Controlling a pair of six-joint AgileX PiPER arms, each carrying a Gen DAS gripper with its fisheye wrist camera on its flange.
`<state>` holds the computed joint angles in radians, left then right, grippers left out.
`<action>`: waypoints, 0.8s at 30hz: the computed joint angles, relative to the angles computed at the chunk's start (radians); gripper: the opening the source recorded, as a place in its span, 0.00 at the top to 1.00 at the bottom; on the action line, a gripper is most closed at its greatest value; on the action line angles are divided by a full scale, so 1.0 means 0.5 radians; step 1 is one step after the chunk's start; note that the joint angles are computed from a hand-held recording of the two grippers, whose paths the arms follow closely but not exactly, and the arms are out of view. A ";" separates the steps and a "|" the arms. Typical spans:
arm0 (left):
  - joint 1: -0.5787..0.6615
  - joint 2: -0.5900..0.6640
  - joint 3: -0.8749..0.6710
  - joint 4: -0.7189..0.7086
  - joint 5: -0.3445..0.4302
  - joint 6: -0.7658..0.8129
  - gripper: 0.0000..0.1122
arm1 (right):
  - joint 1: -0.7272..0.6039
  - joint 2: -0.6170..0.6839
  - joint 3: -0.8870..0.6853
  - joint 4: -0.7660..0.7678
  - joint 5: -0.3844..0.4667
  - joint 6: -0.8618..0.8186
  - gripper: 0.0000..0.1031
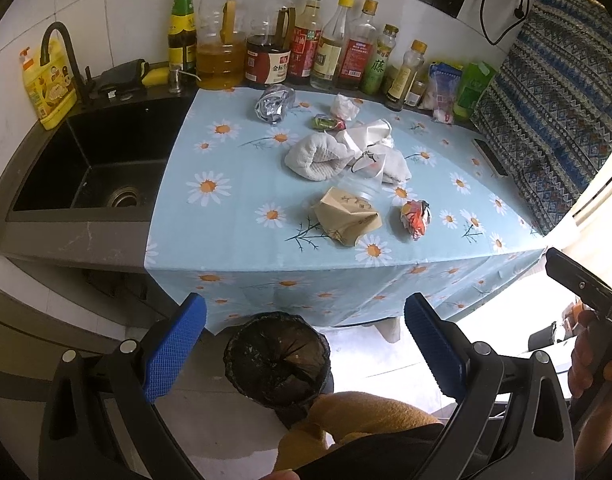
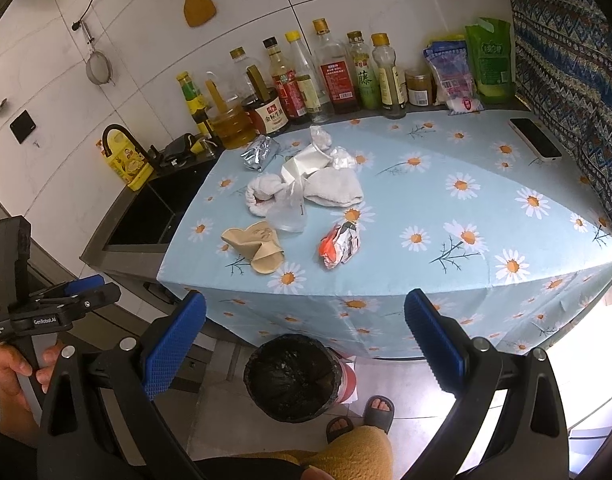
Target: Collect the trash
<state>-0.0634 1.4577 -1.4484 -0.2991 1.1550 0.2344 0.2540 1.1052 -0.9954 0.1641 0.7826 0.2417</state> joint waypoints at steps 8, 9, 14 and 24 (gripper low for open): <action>-0.079 0.133 -0.118 0.040 0.002 -0.108 0.14 | -0.170 0.143 -0.057 0.229 0.000 -0.318 0.04; -0.086 0.155 -0.147 0.039 0.010 -0.112 0.14 | -0.199 0.164 -0.064 0.263 -0.001 -0.373 0.04; -0.150 0.283 -0.268 0.043 0.018 -0.176 0.14 | -0.345 0.318 -0.125 0.443 0.024 -0.640 0.04; -0.333 0.634 -0.499 0.151 -0.002 -0.352 0.14 | -0.496 0.799 -0.276 0.698 0.041 -1.103 0.04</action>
